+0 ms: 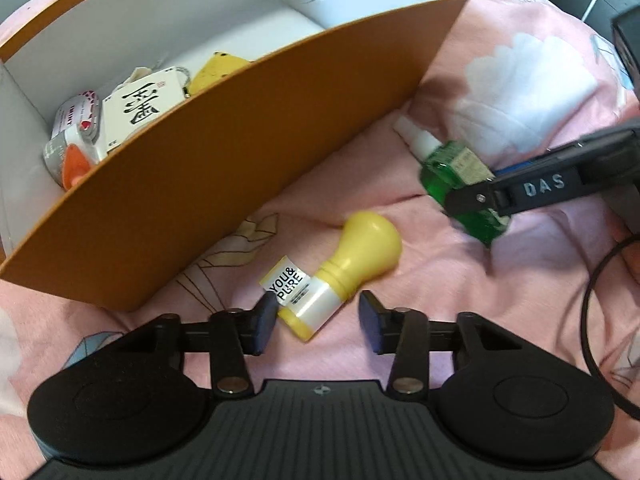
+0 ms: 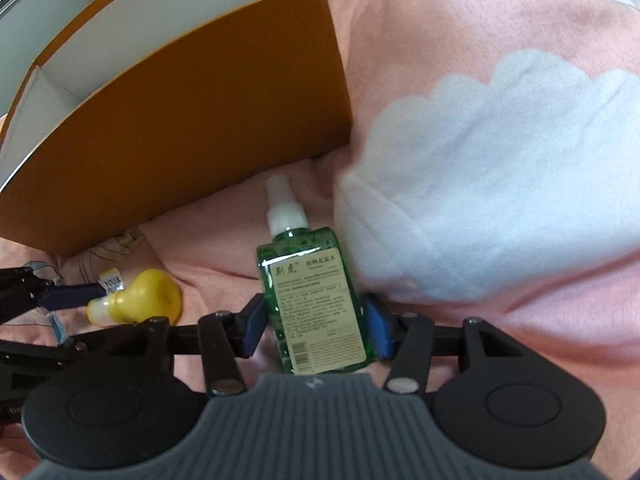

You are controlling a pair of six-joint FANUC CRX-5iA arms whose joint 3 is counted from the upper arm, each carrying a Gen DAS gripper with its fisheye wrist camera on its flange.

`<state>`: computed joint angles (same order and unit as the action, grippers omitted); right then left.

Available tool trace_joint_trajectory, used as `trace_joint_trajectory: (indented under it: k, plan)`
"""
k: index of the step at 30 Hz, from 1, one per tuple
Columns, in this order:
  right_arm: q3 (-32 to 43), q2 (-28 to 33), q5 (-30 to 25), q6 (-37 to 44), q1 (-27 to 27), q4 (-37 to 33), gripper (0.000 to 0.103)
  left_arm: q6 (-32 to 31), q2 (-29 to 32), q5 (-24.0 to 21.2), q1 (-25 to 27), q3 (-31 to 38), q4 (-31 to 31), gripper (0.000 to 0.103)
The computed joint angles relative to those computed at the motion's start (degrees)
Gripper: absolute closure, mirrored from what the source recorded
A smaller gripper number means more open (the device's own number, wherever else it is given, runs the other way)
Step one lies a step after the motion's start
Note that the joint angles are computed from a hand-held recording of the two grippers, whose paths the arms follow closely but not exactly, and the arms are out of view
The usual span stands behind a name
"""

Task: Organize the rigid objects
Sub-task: 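Move left tool to the yellow-capped bottle while right tool approaches the green spray bottle, then grasp the yellow-capped bottle with left tool while right tool grasps the green spray bottle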

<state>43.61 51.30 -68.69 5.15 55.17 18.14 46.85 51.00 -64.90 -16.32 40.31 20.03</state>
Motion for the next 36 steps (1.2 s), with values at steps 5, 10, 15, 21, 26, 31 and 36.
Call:
trace_joint_trajectory:
  k: [5, 10, 15, 21, 26, 31, 36]
  plan:
    - [-2.17, -1.5, 2.88, -0.74, -0.3, -1.01, 0.051, -0.29, -0.33, -1.31, -0.03, -0.15, -1.02, 0.07]
    - [0.39, -0.16, 0.29, 0.44, -0.07, 0.87, 0.051, -3.25, -3.54, 2.17, 1.47, -5.91, 4.85, 0.074]
    - [5.14, 2.48, -2.71, 4.26, -0.43, 3.75, 0.052, -5.34, -5.65, 4.86, 2.53, -9.16, 11.28, 0.077]
    - [8.6, 4.7, -3.4, 7.61, -1.87, 1.27, 0.053, -3.11, -2.98, 3.88, 1.62, -4.72, 10.87, 0.078]
    - [9.68, 5.86, -2.85, 9.11, -2.43, 1.34, 0.056, -2.71, -1.54, 3.98, 0.83, -2.67, 11.5, 0.079]
    - [9.09, 6.56, -0.43, 9.57, -3.01, 1.03, 0.056, -0.75, -1.1, 5.04, -0.01, -2.03, 9.76, 0.079]
    - [7.97, 6.03, 0.26, 8.76, -2.7, 1.81, 0.057, -1.42, -1.9, 6.65, -0.39, -3.94, 9.36, 0.079]
